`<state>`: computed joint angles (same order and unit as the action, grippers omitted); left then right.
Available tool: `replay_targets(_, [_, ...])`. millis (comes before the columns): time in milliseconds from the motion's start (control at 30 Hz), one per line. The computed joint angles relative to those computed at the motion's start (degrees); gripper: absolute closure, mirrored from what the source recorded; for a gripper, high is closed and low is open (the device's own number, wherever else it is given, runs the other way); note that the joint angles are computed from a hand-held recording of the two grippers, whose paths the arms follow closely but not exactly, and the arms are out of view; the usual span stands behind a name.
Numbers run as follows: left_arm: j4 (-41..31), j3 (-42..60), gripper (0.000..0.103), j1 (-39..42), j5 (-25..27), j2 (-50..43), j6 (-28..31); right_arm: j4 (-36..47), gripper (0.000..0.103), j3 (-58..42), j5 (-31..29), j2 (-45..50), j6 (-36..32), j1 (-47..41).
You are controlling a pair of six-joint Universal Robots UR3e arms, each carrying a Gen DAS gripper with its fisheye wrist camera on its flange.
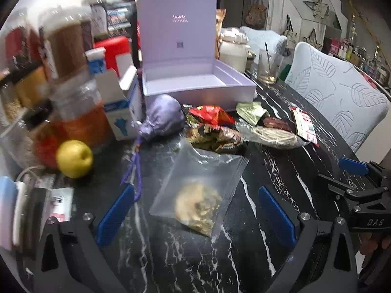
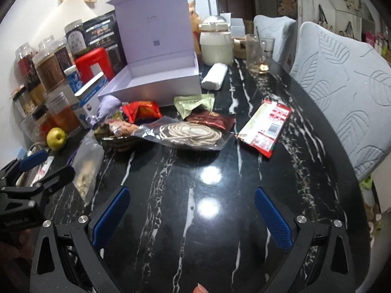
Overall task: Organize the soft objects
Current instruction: 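Grasp the frosted bag of pale food with the left gripper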
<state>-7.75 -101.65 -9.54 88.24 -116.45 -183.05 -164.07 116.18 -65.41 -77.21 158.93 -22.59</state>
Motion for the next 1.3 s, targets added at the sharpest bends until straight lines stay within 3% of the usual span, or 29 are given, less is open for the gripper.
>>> replay_targets(100, [-1.58, 2.01, 0.0, 1.22, -2.96, -1.88, 0.6, 1.19, 0.0, -1.7, 0.55, 1.76, -0.29, 0.13])
replay_targets(467, [-11.01, 11.41, 0.001, 2.41, -5.09, -8.91, -0.09, 4.71, 0.0, -8.76, 0.22, 8.16, 0.07, 1.18])
replay_targets(533, [-9.6, 10.91, 0.006, 2.57, -6.03, -9.05, -0.49, 5.58, 0.0, -9.49, 0.33, 8.7, -0.22, 1.05])
replay_targets(700, [-6.14, 10.3, 0.03, 1.07, -3.31, -9.83, 0.41, 6.43, 0.0, -10.82, 0.7, 9.69, -0.55, 0.69])
replay_targets(733, [-6.32, 11.17, 0.041, 0.71, -2.69, -10.42, 0.96, 6.42, 0.0, -10.92, 0.8, 9.74, -0.52, 0.61])
replay_targets(767, [-6.58, 11.64, 0.045, 0.27, -2.12, -10.55, 1.89, 6.29, 0.0, -10.96, 0.79, 9.77, -0.49, 0.57])
replay_targets(1100, [-4.92, 5.54, 0.049, 1.85, -7.1, -5.56, 0.99, 2.38, 0.0, -7.18, 0.65, 7.4, -1.53, -0.64])
replay_targets(1300, [-0.96, 1.14, 0.049, 1.59, -6.34, -1.16, -0.45, 0.13, 0.0, -5.42, -0.61, 6.33, -1.91, -0.56])
